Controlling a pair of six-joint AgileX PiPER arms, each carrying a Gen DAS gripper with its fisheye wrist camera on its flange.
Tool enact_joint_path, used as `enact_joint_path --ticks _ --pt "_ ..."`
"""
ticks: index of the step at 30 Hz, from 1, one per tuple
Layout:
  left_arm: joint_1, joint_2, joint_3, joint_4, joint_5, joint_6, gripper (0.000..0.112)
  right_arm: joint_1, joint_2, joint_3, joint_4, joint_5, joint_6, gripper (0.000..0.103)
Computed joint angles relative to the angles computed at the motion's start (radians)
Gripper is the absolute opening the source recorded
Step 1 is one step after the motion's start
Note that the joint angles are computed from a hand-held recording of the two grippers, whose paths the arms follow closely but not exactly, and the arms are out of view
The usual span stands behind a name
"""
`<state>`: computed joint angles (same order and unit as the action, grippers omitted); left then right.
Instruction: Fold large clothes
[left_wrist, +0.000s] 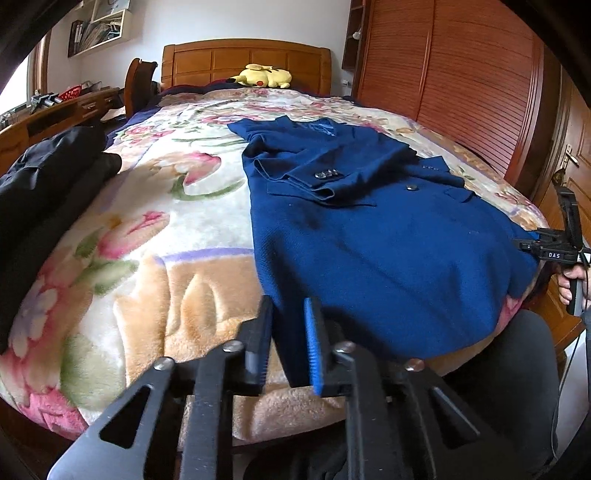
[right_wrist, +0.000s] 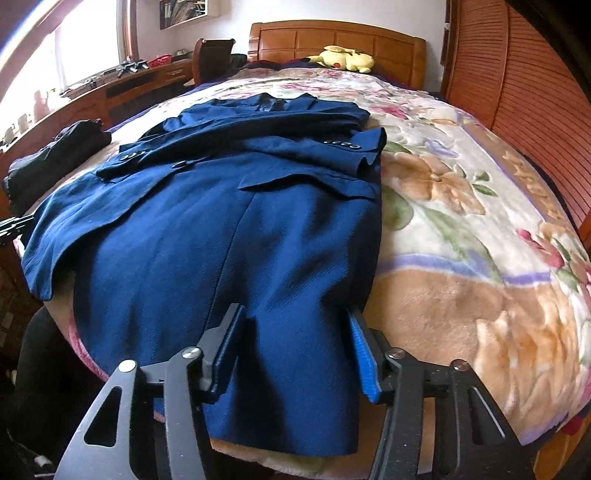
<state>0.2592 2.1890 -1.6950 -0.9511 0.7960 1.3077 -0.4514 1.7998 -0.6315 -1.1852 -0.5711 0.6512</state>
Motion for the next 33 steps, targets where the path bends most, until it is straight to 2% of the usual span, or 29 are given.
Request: enact_joint_path --ticks 3,5,6,8,10,12,25,33 --pt "0.004 -0.024 0.018 -0.021 0.005 0.013 0.004 -0.012 -0.001 0.000 -0.033 -0.021 0.014 0.038" --pt "0.010 -0.081 0.087 -0.090 -0.046 0.076 0.004 -0.013 -0.004 -0.002 -0.051 -0.021 0.031 0.031" --pt "0.017 -0.096 0.101 -0.117 -0.035 0.102 0.004 -0.013 -0.008 -0.001 -0.048 -0.020 0.028 0.028" --pt "0.032 -0.134 0.133 -0.175 -0.013 0.159 0.004 -0.025 -0.023 0.002 -0.063 -0.037 0.042 0.013" --pt "0.044 -0.168 0.161 -0.216 0.008 0.193 0.003 -0.039 -0.045 0.003 -0.092 -0.053 0.075 0.009" --pt "0.049 -0.186 0.167 -0.227 0.030 0.198 0.003 -0.058 -0.080 0.016 -0.107 -0.078 0.084 0.007" --pt "0.107 -0.326 0.218 -0.380 0.140 0.290 0.003 -0.293 -0.279 0.088 -0.264 -0.379 0.187 0.005" --pt "0.136 -0.383 0.151 -0.446 0.209 0.267 0.003 -0.481 -0.403 0.105 -0.387 -0.581 0.229 0.005"
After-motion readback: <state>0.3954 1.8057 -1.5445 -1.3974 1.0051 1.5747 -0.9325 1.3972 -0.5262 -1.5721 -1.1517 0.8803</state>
